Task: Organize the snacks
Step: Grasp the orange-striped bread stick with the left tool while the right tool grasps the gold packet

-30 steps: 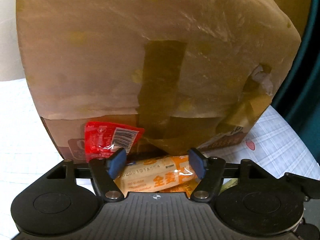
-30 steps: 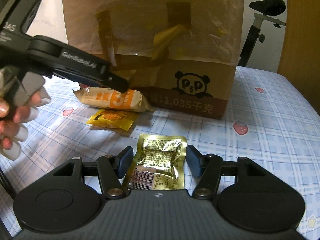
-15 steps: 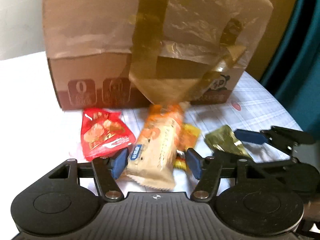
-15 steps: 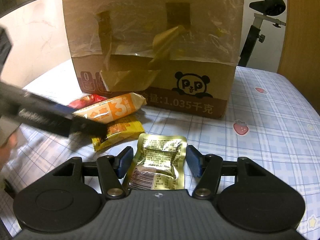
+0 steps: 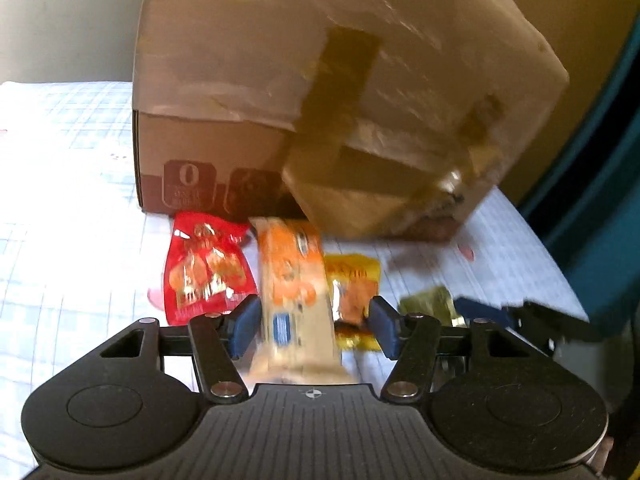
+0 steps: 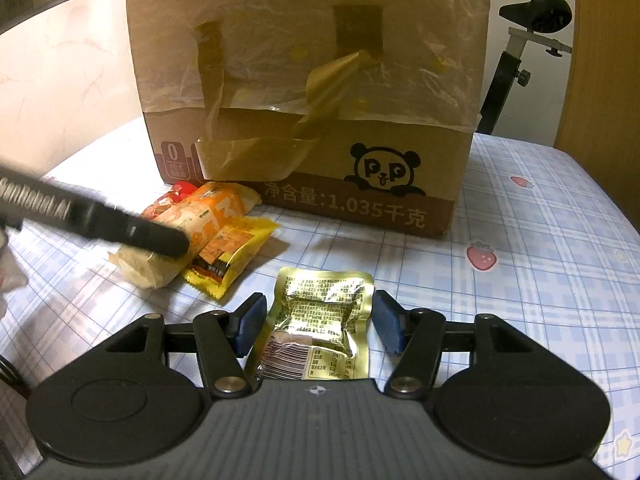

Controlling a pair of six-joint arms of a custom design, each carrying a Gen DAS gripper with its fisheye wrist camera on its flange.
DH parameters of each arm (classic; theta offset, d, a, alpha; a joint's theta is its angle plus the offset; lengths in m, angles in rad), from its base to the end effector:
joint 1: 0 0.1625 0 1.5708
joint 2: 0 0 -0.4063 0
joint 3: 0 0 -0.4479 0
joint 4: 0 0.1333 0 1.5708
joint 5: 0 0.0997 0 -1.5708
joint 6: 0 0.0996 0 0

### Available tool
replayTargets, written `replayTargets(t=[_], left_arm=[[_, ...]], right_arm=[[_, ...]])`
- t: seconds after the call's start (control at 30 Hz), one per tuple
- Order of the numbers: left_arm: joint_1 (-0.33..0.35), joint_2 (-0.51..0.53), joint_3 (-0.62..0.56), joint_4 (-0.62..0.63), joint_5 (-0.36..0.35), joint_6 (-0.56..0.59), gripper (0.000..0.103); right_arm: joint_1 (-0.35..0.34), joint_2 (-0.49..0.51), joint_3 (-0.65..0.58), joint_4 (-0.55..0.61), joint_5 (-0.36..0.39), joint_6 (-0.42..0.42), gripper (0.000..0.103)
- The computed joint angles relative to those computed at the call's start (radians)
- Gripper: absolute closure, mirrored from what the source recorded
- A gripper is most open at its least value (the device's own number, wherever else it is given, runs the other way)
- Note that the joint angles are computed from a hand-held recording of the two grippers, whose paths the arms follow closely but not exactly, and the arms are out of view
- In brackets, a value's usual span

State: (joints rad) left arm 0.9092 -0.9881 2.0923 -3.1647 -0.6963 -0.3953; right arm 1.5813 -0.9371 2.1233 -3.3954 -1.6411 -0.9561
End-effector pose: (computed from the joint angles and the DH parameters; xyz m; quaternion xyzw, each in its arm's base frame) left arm -0.1682 -0.5574 0.0923 0.0149 0.8847 -0.3968 0.2441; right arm 0.1321 -0.5465 0.0544 0.4312 -0.8453 0.2640 0.1725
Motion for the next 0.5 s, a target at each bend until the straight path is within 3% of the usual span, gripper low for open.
replayTargets(t=[0.2,0.27,0.33,0.5], left_arm=[[0.026,0.076,-0.105,0.088,0.062,0.023,0.042],[0.024,0.104,-0.121,0.064,0.101,0.068,0.046],[0.02,0.13,-0.138,0.059,0.139,0.091,0.06],[0.002,0.134,-0.103,0.019,0.165,0.068,0.062]], right_arm=[[0.0,0.0,0.0,0.001,0.0,-0.001,0.042],[0.001,0.0,0.0,0.0,0.0,0.0,0.042],[0.001,0.0,0.0,0.001,0.0,0.001,0.042],[0.001,0.001,-0.001,0.0,-0.001,-0.006,0.041]])
